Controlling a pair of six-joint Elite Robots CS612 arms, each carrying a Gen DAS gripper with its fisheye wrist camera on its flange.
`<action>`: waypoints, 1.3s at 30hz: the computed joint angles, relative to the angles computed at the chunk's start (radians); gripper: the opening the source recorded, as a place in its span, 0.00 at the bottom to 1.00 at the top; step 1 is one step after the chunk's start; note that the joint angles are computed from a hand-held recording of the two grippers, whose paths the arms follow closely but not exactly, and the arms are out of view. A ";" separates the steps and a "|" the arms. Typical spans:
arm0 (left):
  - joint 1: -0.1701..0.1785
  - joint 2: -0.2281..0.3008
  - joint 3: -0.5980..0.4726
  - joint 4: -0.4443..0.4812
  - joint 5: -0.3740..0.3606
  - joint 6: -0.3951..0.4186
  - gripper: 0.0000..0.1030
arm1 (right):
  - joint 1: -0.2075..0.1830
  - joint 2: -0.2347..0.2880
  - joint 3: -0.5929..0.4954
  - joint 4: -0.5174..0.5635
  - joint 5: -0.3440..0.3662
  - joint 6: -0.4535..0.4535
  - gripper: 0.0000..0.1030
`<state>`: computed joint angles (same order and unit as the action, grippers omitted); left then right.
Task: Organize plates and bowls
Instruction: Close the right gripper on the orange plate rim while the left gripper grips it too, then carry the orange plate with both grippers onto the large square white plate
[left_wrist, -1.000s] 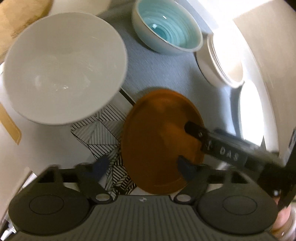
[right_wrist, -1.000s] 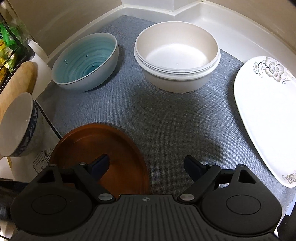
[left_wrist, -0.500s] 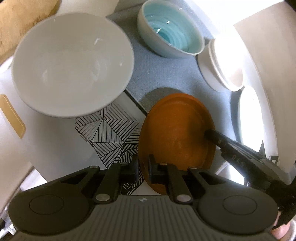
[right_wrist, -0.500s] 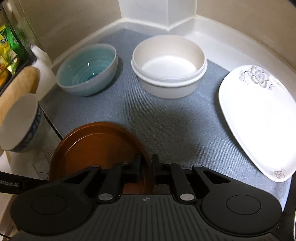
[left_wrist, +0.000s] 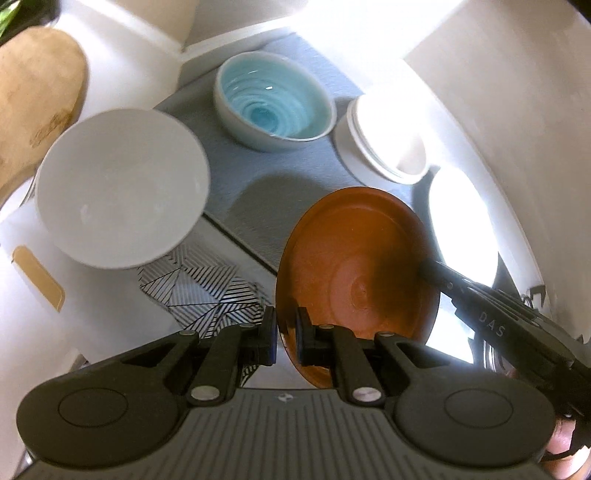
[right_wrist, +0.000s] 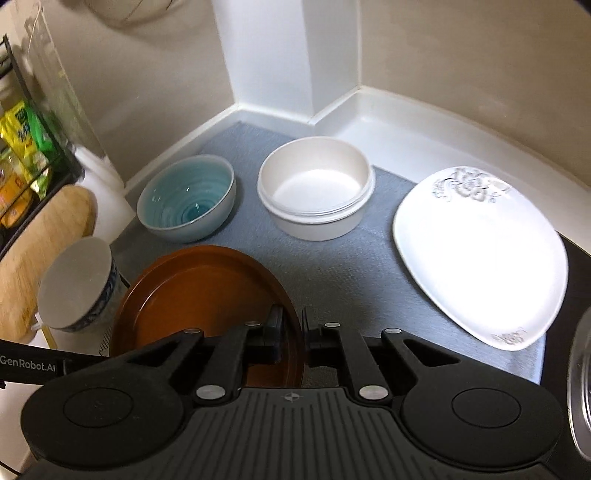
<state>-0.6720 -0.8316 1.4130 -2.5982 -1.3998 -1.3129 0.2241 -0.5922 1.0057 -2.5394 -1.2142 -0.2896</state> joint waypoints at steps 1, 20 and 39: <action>-0.002 -0.002 0.000 0.000 0.002 0.012 0.10 | -0.001 -0.007 0.012 -0.015 -0.003 0.010 0.11; -0.017 0.104 -0.181 0.054 -0.156 0.370 0.10 | -0.047 -0.119 0.248 -0.182 -0.201 0.239 0.11; -0.011 0.215 -0.360 0.240 -0.328 0.512 0.12 | -0.079 -0.124 0.310 -0.135 -0.276 0.333 0.11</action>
<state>-0.6835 -0.6169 1.0526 -2.3586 -1.7275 -0.8012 0.1451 -0.7160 1.3153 -2.6742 -1.4902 0.0439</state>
